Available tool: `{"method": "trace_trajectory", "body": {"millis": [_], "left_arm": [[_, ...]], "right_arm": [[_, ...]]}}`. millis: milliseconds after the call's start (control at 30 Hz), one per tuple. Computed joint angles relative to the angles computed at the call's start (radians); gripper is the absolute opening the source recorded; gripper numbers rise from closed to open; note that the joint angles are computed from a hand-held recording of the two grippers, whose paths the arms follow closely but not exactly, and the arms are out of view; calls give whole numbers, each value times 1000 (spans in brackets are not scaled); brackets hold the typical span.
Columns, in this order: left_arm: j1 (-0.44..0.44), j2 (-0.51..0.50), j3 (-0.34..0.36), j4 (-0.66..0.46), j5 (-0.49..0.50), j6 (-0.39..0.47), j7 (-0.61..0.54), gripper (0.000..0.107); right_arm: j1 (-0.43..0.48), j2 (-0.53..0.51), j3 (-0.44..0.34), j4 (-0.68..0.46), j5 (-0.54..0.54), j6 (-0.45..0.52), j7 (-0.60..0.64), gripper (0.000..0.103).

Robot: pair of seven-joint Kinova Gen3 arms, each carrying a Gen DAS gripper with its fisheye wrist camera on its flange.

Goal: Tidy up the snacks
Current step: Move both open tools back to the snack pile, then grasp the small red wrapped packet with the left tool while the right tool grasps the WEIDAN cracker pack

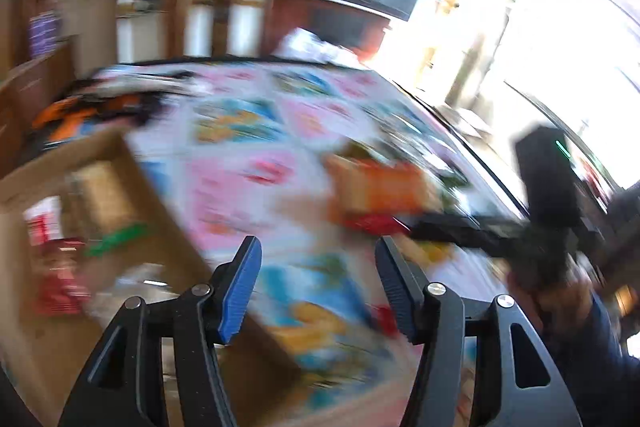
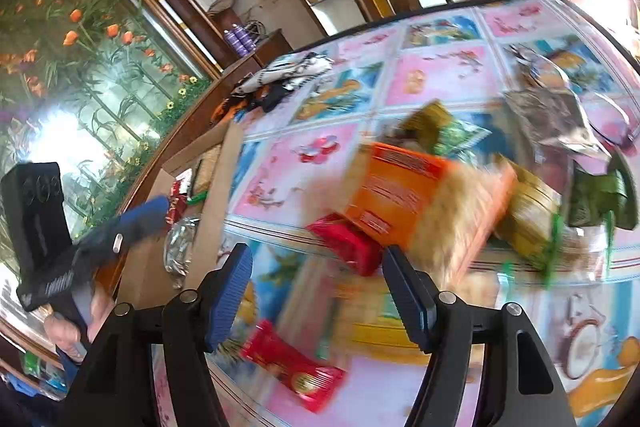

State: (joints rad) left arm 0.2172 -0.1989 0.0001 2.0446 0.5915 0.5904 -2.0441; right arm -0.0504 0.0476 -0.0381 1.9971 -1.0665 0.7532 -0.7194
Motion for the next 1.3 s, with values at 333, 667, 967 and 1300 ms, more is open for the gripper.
{"method": "trace_trajectory", "body": {"millis": [333, 667, 967, 1300], "left_arm": [[62, 80, 95, -36, -53, 92, -118, 67], [62, 102, 113, -45, -61, 109, -139, 69], [76, 114, 136, -43, -113, 50, -64, 75], [116, 162, 194, -70, -274, 39, 115, 77]], "right_arm": [[32, 20, 16, -60, 176, 102, -7, 79], [-38, -37, -10, -30, 396, 61, -8, 71], [-82, -80, 2, 7, 522, -38, -105, 49], [-81, -89, 17, 18, 505, -44, -91, 50]]}}
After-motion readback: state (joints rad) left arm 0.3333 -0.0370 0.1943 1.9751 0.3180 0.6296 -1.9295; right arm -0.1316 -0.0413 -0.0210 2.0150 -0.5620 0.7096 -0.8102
